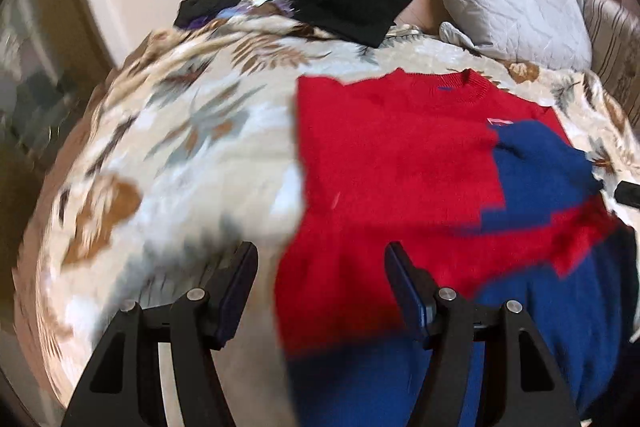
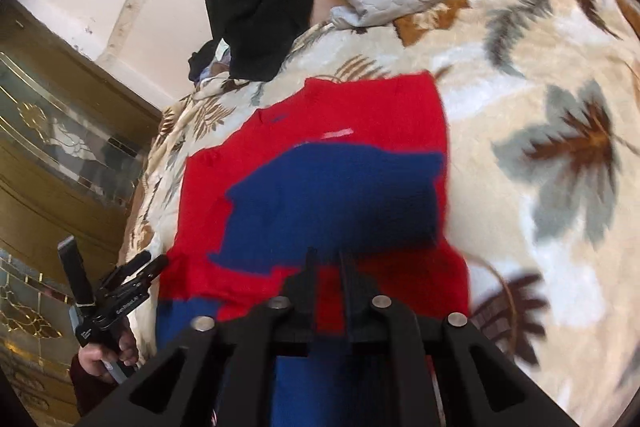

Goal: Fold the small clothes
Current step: 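Grasp the blue 'XIU XUAN' hem with the left tool and lift it toward the collar, then grasp the blue hem with both tools and lift it off the bedspread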

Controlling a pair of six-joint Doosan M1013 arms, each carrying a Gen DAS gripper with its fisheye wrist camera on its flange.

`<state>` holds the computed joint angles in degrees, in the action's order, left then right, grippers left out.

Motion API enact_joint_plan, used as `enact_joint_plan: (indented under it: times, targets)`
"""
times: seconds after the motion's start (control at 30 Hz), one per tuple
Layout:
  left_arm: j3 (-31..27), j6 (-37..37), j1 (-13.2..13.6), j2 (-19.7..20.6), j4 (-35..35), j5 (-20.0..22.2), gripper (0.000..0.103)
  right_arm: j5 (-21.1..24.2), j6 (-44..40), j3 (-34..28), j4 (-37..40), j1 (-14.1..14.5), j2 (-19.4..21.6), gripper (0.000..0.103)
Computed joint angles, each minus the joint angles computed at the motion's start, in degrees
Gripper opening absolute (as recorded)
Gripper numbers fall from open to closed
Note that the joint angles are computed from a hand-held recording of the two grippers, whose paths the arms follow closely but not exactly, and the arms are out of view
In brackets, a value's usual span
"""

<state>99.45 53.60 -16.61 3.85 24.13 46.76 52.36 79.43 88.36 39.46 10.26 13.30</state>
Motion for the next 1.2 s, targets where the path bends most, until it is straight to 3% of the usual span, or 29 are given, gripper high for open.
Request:
enact_joint_plan:
  times: [0.07,0.2,0.33,0.5,0.6,0.63,0.7,0.73,0.83,0.9,0.97,1.07,1.13,1.17,1.2]
  targets:
    - [3.5,-1.2,0.3,-3.0,-2.0,-1.1,0.069,-0.2,1.0,2.5,1.6,-0.9,-1.7,0.072]
    - [9.5,-1.6,0.8,-8.3,-8.0,-2.4,0.071,-1.6,-0.5,6.4,1.9,-1.7,-5.2,0.072]
    - [13.7,1.4,0.3,-12.3,-15.7,-4.2,0.071,0.8,-1.9,8.9,2.2,-2.9,-7.3,0.072]
    - [16.0,0.0,-2.4,-13.6,-17.2,-2.9,0.071,2.7,-3.1,11.0,1.9,-3.3,-9.0,0.072]
    - [17.1,0.1,-2.4,-13.9,-21.0,-2.7,0.071,3.6,-3.2,11.9,1.3,-3.3,-9.8,0.072]
    - [17.6,0.6,-2.1,-14.0,-23.0,-3.3,0.068,3.8,-3.3,12.2,1.0,-3.3,-10.0,0.072]
    - [18.2,2.0,-1.9,-14.0,-25.6,-4.2,0.042,4.4,-2.3,12.8,-0.3,-3.4,-10.4,0.072]
    - [18.3,2.6,-2.1,-14.0,-26.3,-4.6,0.040,4.6,-1.5,13.0,-1.1,-3.4,-10.5,0.072]
    - [18.3,3.8,-2.5,-13.5,-27.4,-5.2,0.041,4.7,0.9,13.6,-3.3,-3.4,-10.8,0.072]
    - [18.3,4.7,-2.1,-13.1,-29.4,-5.4,0.056,4.7,2.7,13.6,-5.1,-3.0,-10.7,0.072]
    - [18.4,5.9,-1.5,-13.0,-32.2,-6.3,0.063,4.5,4.3,13.6,-7.4,-2.3,-10.6,0.072]
    - [18.1,4.9,-2.5,-12.4,-30.2,-6.6,0.063,4.1,5.9,13.5,-10.4,-1.0,-10.2,0.072]
    - [18.0,3.7,-2.9,-12.2,-28.1,-7.2,0.056,2.2,7.0,13.8,-13.6,0.6,-10.5,0.071]
    - [18.0,3.0,-3.1,-12.2,-27.1,-7.3,0.042,1.3,6.8,13.8,-15.6,1.7,-10.6,0.066]
    - [17.8,2.7,-3.2,-12.2,-26.3,-7.3,0.034,0.8,5.8,13.7,-17.0,2.6,-10.8,0.048]
